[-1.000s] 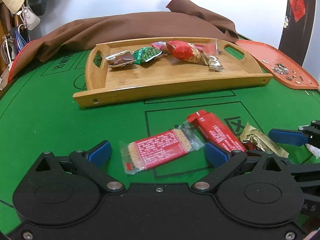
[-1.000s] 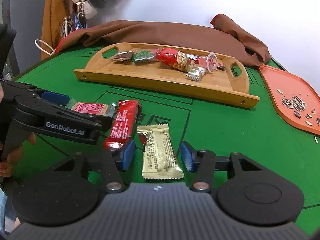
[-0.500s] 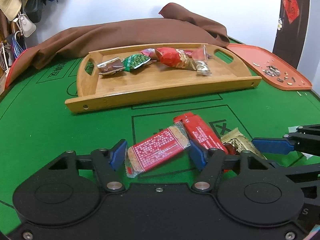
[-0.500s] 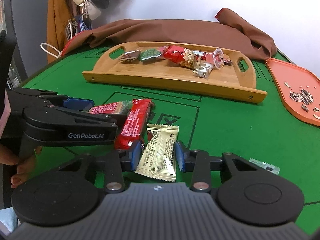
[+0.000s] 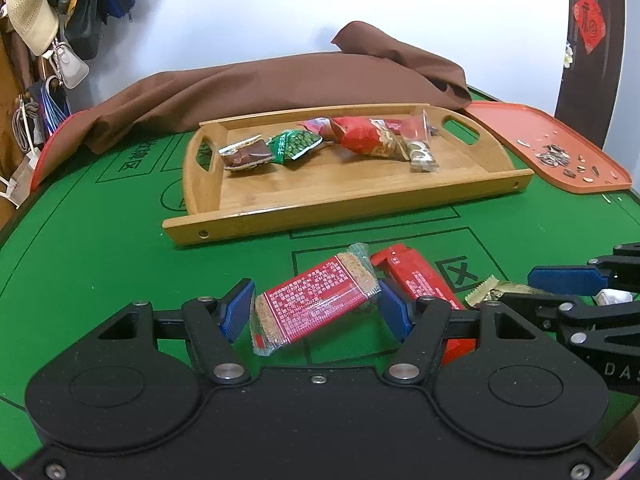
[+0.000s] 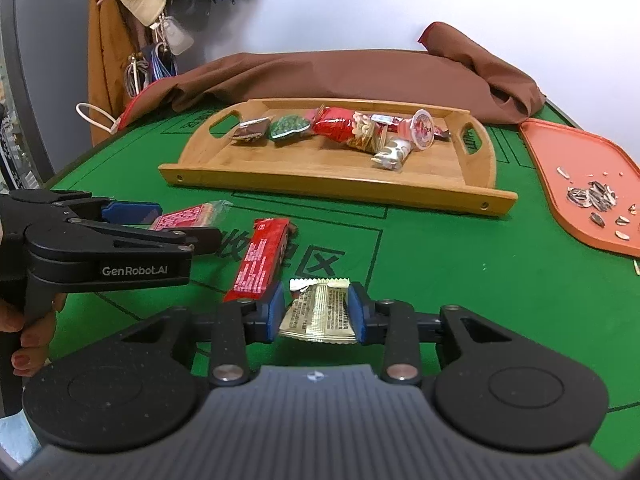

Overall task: Organize snacks
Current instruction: 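Lift the biscuit pack and gold wafer and carry them toward the wooden tray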

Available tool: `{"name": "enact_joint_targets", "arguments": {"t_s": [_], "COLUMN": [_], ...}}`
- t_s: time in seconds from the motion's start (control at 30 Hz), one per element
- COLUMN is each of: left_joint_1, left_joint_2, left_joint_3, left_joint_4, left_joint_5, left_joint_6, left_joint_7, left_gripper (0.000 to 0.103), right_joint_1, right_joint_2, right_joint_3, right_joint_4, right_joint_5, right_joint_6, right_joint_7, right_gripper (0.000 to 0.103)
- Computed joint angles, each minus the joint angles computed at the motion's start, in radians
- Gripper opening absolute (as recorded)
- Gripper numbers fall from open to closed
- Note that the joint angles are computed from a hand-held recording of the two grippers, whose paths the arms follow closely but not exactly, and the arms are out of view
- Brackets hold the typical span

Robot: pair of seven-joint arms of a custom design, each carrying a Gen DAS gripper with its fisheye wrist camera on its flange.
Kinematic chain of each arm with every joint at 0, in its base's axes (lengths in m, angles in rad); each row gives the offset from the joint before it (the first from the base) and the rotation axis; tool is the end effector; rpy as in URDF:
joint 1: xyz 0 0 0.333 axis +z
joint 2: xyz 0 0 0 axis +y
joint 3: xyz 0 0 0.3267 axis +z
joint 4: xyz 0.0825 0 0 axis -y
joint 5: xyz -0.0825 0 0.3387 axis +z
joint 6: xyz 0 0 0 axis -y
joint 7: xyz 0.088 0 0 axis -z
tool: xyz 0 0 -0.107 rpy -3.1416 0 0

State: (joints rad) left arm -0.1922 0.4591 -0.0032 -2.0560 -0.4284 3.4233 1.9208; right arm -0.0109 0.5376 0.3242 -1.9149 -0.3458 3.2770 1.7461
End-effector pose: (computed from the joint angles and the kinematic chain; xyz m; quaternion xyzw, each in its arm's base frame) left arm 0.6118 -0.0725 0.3607 -0.6136 0.6622 -0.3068 0.3014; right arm 0.6190 0.2011 0.3708 -0.7533 0.5077 -0.2017 0.3661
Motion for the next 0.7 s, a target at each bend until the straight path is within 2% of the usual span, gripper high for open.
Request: {"name": "enact_joint_targets", "arguments": {"t_s": [0.07, 0.1, 0.13, 0.2, 0.27, 0.33, 0.4, 0.5, 0.6, 0.7], "left_joint_1": [0.004, 0.009, 0.015, 0.013, 0.01, 0.006, 0.007, 0.012, 0.017, 0.028], "left_joint_2": [-0.001, -0.003, -0.005, -0.007, -0.008, -0.007, -0.008, -0.008, -0.007, -0.008], "left_joint_3": [-0.004, -0.01, -0.015, -0.013, -0.011, -0.007, -0.008, -0.012, -0.017, -0.027], "left_joint_4": [-0.001, -0.003, -0.006, -0.009, -0.01, -0.01, -0.012, -0.015, -0.015, -0.018], "left_joint_5": [0.002, 0.005, 0.009, 0.01, 0.01, 0.007, 0.006, 0.007, 0.009, 0.014], "left_joint_6": [0.0, 0.001, 0.003, 0.006, 0.006, 0.006, 0.006, 0.008, 0.007, 0.007], "left_joint_7": [-0.002, -0.003, -0.004, -0.003, -0.001, 0.0, 0.0, -0.001, -0.003, -0.007], "left_gripper": [0.065, 0.065, 0.065, 0.065, 0.065, 0.065, 0.065, 0.065, 0.065, 0.065], "right_joint_1": [0.005, 0.018, 0.032, 0.025, 0.033, 0.055, 0.084, 0.169, 0.213, 0.288], "right_joint_2": [-0.005, -0.009, -0.014, -0.013, -0.012, -0.013, -0.018, -0.026, -0.028, -0.024], "right_joint_3": [-0.007, -0.023, -0.039, -0.031, -0.041, -0.068, -0.103, -0.197, -0.242, -0.318], "right_joint_4": [-0.003, -0.006, -0.008, -0.008, -0.007, -0.015, -0.029, -0.044, -0.053, -0.056], "right_joint_5": [0.001, 0.003, 0.007, 0.009, 0.015, 0.016, 0.011, 0.015, 0.017, 0.038], "right_joint_6": [0.002, 0.003, -0.003, -0.011, -0.015, 0.004, 0.033, 0.063, 0.078, 0.085], "right_joint_7": [0.001, 0.005, 0.01, 0.009, 0.009, 0.012, 0.017, 0.038, 0.056, 0.074], "right_gripper": [0.034, 0.017, 0.017, 0.017, 0.024, 0.045, 0.051, 0.054, 0.055, 0.055]}}
